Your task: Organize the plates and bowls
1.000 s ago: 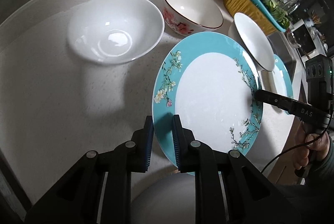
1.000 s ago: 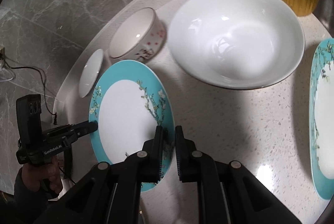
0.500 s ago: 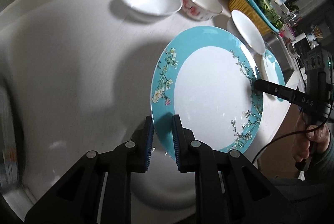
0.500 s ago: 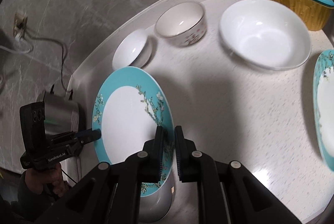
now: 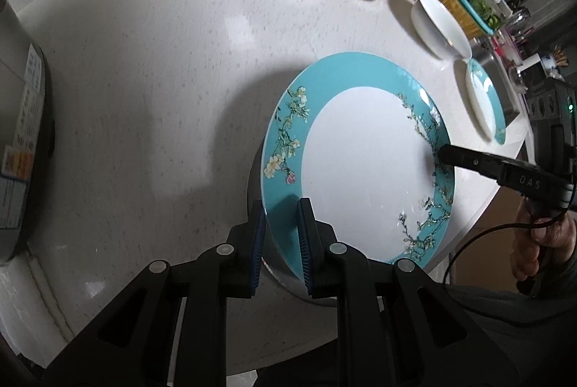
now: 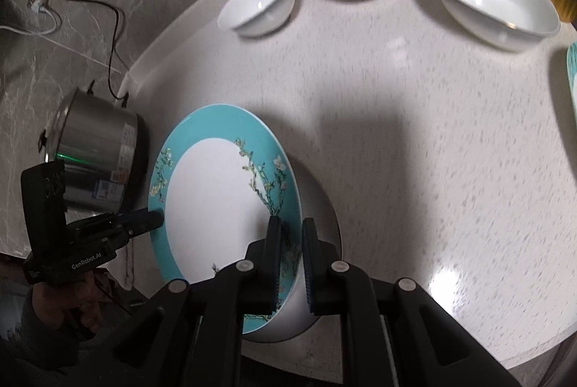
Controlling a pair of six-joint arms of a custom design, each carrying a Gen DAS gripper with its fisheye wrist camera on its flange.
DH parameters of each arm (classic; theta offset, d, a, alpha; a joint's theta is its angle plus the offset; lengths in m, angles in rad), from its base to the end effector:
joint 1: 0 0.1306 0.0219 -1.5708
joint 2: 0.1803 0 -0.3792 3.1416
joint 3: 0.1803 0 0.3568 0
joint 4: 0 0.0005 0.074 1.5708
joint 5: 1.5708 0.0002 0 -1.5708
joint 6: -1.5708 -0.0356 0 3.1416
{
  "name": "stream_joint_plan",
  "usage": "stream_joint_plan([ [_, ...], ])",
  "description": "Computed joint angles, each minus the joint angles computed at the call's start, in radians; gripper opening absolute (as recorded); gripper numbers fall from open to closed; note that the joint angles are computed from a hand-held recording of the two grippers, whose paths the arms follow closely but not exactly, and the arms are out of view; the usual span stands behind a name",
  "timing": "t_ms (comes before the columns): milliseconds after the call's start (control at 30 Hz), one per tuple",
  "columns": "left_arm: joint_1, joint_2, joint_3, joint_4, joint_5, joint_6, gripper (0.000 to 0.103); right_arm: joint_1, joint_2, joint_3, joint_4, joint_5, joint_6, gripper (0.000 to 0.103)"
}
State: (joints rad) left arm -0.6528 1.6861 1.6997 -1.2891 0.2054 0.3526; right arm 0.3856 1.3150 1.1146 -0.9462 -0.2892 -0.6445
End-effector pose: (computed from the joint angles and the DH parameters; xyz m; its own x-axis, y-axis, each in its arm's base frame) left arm 0.4089 -0.3224 0.3940 -0.9349 0.2893 -0.2057 0.3399 0.8967 -0.2836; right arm 0.3552 0.1546 0.3391 -0.9570 0.2330 -0.1729 0.1322 0.8806 0.4550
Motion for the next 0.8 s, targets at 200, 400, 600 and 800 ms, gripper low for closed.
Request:
stream_joint_plan([
  [200,-0.023,-0.002,-0.045,0.024,-0.028,-0.016,0.016,0.023,0.006,-0.013,-0.007,0.044,0.004,0.014],
  [400,-0.045,0.008,-0.052,0.027,-0.057,-0.026,0.016,0.047,0.016,-0.012,-0.018,0.092,0.013,0.015],
  [600,-0.058,-0.003,-0.079,0.024,-0.068,-0.032,0.016,0.083,0.029,0.004,-0.05,0.163,0.044,0.016],
  [800,-0.066,-0.01,-0.095,0.029,-0.078,-0.024,0.017,0.114,0.049,0.028,-0.089,0.235,0.086,0.017],
])
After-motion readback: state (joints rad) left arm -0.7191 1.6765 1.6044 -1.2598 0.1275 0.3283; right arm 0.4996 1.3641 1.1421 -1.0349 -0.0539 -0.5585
